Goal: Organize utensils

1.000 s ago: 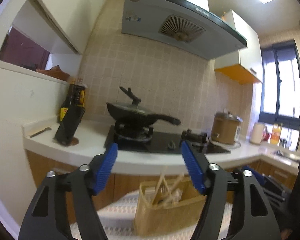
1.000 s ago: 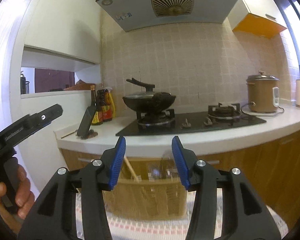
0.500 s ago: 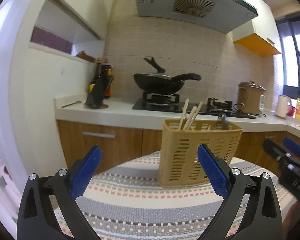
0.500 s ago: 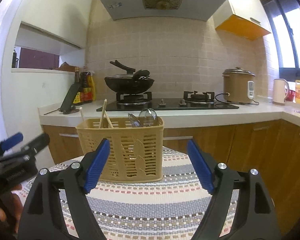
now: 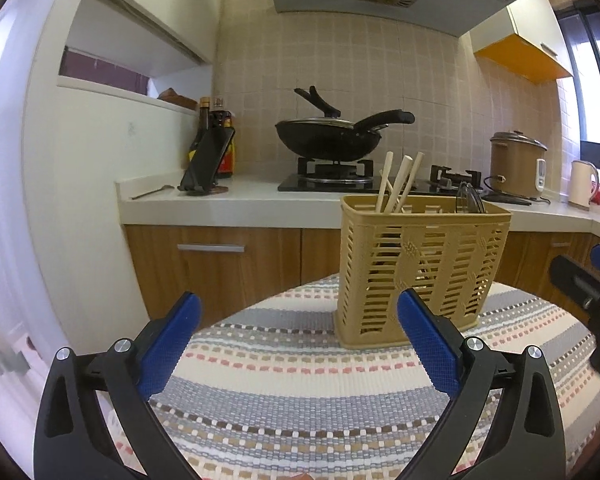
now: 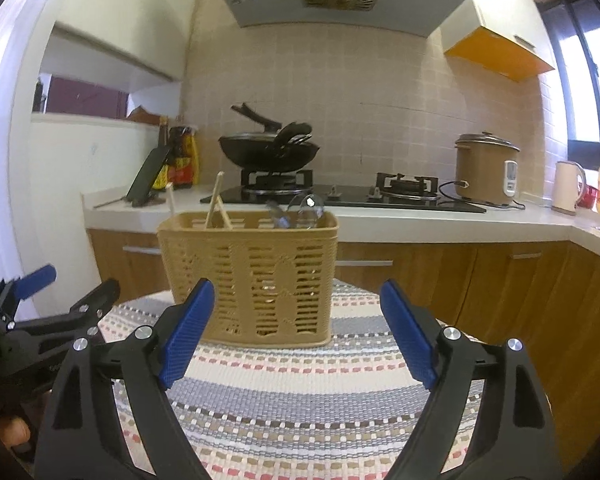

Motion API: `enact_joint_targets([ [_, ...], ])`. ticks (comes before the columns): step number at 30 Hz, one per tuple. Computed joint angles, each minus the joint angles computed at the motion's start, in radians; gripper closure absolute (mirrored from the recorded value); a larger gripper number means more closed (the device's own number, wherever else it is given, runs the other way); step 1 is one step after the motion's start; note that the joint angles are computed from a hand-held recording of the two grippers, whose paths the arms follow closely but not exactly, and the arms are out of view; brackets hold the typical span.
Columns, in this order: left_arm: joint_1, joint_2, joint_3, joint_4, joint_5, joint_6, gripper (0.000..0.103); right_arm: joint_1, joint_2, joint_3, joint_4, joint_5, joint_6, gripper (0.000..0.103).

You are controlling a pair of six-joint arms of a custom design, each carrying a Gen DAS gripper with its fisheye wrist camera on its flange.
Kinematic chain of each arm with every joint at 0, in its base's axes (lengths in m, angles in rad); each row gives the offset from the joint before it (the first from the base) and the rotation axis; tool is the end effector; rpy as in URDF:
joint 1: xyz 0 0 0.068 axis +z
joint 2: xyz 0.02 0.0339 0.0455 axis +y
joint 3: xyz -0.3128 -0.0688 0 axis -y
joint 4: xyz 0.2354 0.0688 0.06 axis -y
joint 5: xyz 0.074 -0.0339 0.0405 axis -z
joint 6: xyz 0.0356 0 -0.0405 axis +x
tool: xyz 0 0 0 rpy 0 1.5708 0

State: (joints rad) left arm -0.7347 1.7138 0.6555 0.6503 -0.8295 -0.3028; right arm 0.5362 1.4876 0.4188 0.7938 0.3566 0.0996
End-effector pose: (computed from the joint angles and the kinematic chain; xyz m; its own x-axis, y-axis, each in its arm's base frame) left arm 0.2568 -0.1966 0.2085 -0.2662 -0.0309 -0.9634 -0.1353 0.9908 0.0056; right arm 0.2326 0.1238 0.2186 -0.2512 -0.0409 -0.9671 -0.1658 0.9862 0.0014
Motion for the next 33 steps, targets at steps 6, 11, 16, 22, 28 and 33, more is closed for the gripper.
enact_joint_targets([
  [6,0.006,0.002,0.006,-0.025,0.002,-0.026,0.008,-0.006,0.012,0.016,-0.032,-0.007,0.015,0.022],
  [11,0.014,0.002,0.015,-0.053,0.011,-0.043,0.008,-0.032,0.010,0.019,-0.051,-0.040,0.039,0.022],
  [16,0.010,0.009,0.032,-0.084,0.003,-0.048,0.008,-0.042,0.016,0.028,-0.067,-0.053,0.042,0.022],
  [22,0.009,0.005,0.027,-0.080,-0.006,-0.056,0.008,-0.048,0.018,0.030,-0.075,-0.053,0.051,0.022],
  [28,0.015,0.002,0.030,-0.095,-0.001,-0.072,0.008,-0.057,0.023,0.039,-0.091,-0.077,0.061,0.022],
  [33,0.010,0.005,0.030,-0.095,-0.017,-0.069,0.008,-0.065,0.030,0.049,-0.106,-0.097,0.067,0.022],
])
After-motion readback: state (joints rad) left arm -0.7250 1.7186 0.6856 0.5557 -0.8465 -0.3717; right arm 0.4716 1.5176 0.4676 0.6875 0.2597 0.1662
